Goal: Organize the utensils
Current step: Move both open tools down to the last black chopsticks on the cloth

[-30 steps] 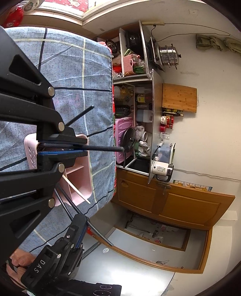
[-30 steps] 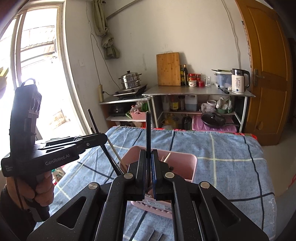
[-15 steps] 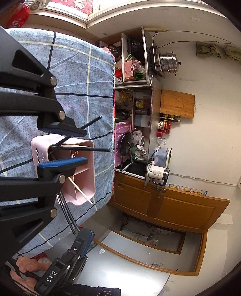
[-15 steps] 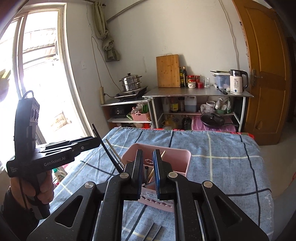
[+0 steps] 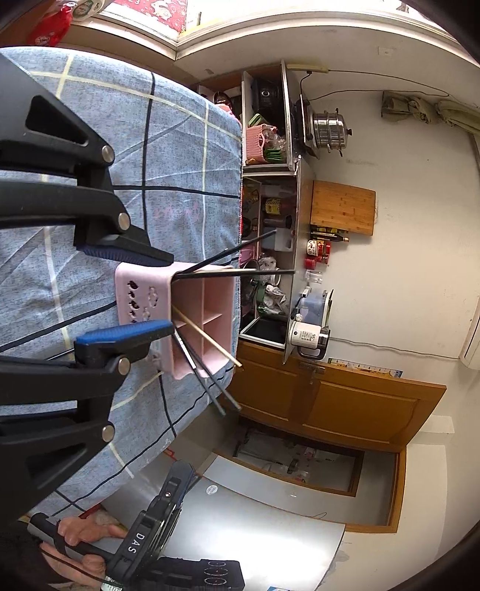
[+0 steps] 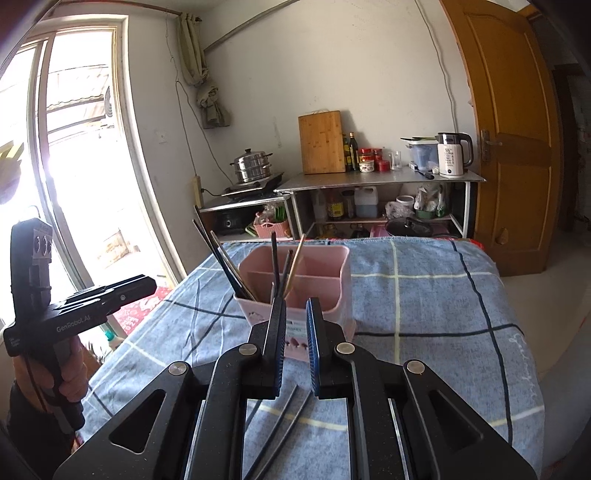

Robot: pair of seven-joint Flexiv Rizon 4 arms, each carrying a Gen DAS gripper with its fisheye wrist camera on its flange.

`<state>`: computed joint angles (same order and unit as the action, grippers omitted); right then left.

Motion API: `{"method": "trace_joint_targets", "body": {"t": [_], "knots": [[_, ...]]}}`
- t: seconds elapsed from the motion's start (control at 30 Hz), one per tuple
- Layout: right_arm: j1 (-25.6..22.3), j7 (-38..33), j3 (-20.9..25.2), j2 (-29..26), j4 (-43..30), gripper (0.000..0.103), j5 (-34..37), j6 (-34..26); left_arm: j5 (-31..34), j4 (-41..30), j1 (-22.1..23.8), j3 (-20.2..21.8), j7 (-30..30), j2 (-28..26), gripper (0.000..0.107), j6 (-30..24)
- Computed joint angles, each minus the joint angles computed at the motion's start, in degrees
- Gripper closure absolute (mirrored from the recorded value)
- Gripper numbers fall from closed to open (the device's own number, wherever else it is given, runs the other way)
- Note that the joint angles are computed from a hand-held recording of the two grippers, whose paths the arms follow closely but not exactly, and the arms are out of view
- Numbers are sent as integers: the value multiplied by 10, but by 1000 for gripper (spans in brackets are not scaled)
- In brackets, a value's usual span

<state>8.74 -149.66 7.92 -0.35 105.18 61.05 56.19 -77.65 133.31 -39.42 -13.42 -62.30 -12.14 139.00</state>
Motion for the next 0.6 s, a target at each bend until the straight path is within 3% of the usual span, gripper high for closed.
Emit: {"method": "trace_joint_targets", "body": {"t": [0.23, 0.6], "knots": [[-9, 14, -6, 6, 46, 92, -9, -6, 4, 25, -26, -12, -58, -27, 75, 10], [-7, 44, -1, -9, 84, 92, -44, -5, 25, 46, -39, -7, -125, -54, 75, -20]]}}
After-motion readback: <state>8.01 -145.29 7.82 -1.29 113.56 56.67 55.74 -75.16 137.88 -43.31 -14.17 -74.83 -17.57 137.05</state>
